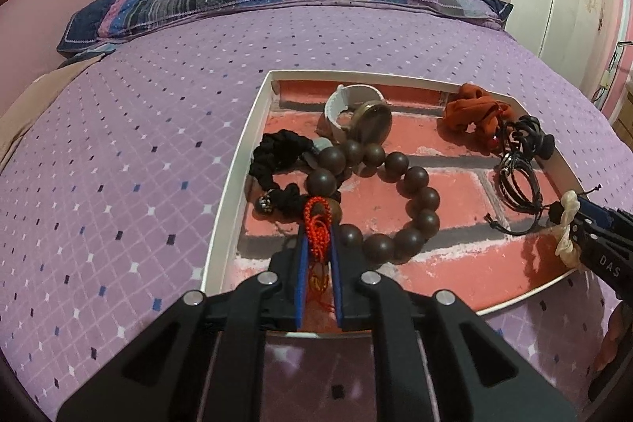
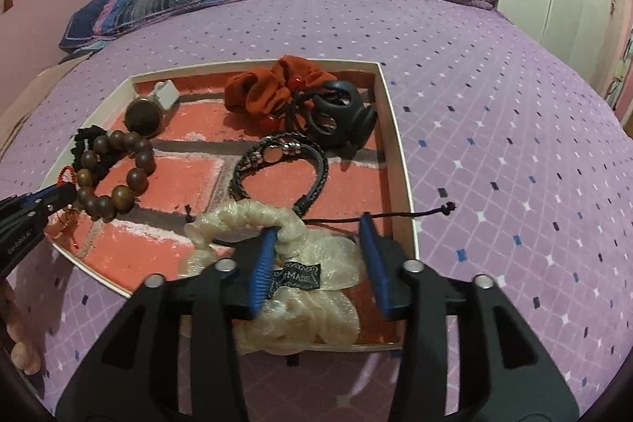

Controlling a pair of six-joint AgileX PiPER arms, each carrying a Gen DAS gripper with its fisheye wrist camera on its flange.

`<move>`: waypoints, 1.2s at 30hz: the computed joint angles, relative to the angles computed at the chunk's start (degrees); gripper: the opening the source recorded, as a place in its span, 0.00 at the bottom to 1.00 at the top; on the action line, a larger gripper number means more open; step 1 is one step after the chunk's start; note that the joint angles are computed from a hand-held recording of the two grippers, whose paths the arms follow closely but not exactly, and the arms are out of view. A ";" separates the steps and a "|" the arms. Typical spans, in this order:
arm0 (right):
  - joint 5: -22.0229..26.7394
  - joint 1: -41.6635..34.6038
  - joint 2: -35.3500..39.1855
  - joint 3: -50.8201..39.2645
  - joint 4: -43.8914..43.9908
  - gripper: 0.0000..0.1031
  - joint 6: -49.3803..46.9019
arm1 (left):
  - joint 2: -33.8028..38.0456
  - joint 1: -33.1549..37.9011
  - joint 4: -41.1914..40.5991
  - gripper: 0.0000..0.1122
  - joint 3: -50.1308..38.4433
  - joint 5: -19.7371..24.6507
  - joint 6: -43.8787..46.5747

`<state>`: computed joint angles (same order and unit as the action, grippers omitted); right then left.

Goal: Organize jewelry

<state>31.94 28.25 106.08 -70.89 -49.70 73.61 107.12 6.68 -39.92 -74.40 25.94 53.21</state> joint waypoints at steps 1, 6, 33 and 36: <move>-0.40 0.18 -0.43 0.42 -0.93 0.49 0.78 | -0.63 -0.06 -0.20 0.31 0.50 -0.15 0.16; -0.61 1.75 -3.42 3.05 -8.64 0.77 7.33 | -5.31 0.38 -5.35 0.55 4.50 -1.61 5.54; 23.90 34.20 -24.30 31.41 -25.17 0.96 43.98 | -42.67 14.06 -48.37 0.88 47.92 -2.19 50.27; 25.22 37.13 -24.83 32.73 -23.79 0.96 45.66 | -45.13 14.06 -55.70 0.88 51.83 -2.24 59.02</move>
<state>57.16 65.38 81.24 -38.16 -73.49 119.27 61.98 20.73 -95.62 -22.58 23.69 112.23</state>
